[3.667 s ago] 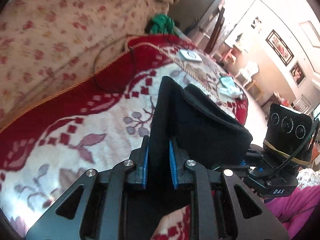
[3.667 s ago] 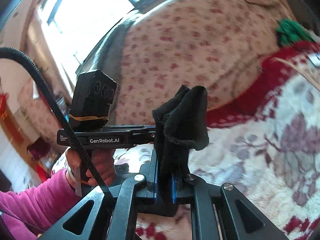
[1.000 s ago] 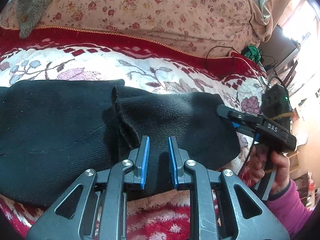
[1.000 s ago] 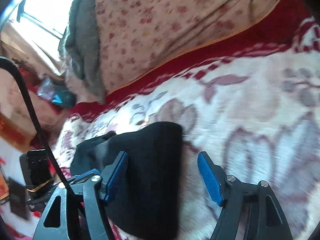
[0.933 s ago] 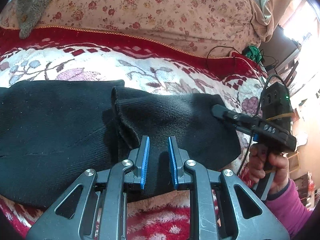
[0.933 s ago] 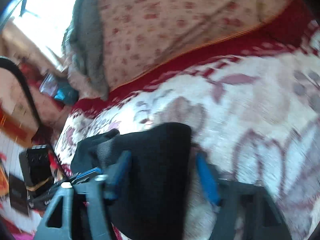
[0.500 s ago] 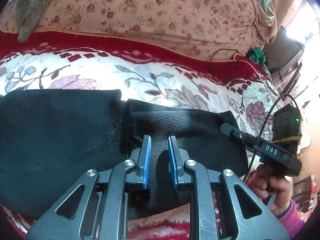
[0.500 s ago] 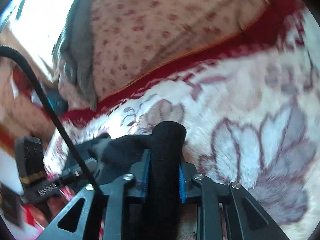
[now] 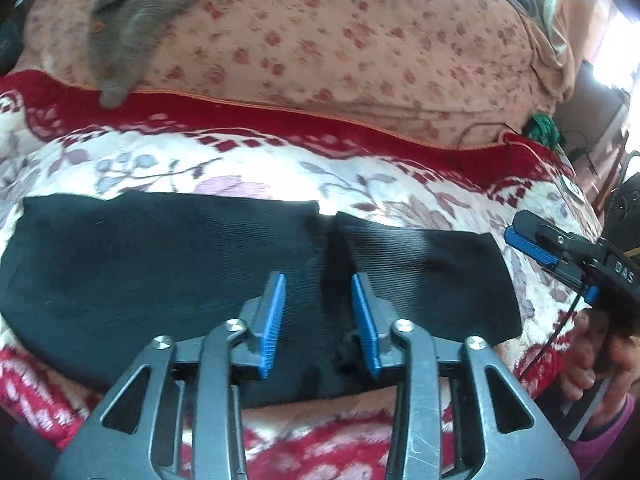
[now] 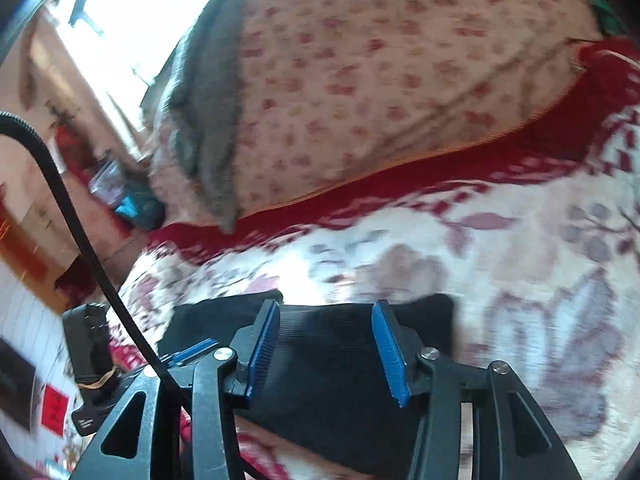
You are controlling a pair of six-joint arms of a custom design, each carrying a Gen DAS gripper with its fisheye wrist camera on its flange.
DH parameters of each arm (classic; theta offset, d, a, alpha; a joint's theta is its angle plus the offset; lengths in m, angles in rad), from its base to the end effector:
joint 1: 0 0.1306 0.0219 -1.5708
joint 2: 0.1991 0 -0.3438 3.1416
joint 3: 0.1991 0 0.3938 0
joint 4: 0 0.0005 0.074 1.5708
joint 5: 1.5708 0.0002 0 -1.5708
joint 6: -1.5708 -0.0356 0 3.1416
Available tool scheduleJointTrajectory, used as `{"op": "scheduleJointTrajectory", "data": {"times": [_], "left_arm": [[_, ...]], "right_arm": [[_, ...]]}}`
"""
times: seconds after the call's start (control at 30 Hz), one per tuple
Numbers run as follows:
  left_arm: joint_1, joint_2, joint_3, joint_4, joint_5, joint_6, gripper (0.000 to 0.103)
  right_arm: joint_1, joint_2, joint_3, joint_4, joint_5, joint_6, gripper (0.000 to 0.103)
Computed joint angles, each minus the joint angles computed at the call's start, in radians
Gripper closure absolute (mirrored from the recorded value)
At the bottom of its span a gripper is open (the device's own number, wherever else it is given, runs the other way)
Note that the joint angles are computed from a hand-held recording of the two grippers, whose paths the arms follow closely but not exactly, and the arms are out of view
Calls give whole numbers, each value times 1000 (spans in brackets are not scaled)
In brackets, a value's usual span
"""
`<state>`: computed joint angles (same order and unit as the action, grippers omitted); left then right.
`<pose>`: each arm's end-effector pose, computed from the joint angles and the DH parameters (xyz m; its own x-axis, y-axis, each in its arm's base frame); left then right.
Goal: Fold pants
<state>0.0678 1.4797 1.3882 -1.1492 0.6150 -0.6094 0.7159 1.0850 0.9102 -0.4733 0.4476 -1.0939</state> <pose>0.4846 0.0118 0.3388 -0.6988 0.4211 -0.5782 0.6479 0.7153 -0.2620 0.3099 0.2485 0.3277 -0.5034 0.6236 -0.5981 0.2526 0.7681 0.5883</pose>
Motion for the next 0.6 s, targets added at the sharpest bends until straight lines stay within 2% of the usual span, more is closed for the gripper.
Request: {"op": "scheduleJointTrajectory", "data": {"times": [0.07,0.3,0.43,0.53,0.6], "left_arm": [[20,3,8,11,-21,15,57],[130,60,85,-24,-10,50,57],[217,140,164,-66,6,107,57],[263,183,203,-70,23,166,57],[287,202,218,-63,41,207,50]], "right_arm": [[3,54,50,12,-20,52,55],[4,255,240,44,-121,240,53],[-4,383,374,16,-207,327,52],[-13,483,485,-16,-262,397,52],[-24,551,565,-37,-311,439,48]]}}
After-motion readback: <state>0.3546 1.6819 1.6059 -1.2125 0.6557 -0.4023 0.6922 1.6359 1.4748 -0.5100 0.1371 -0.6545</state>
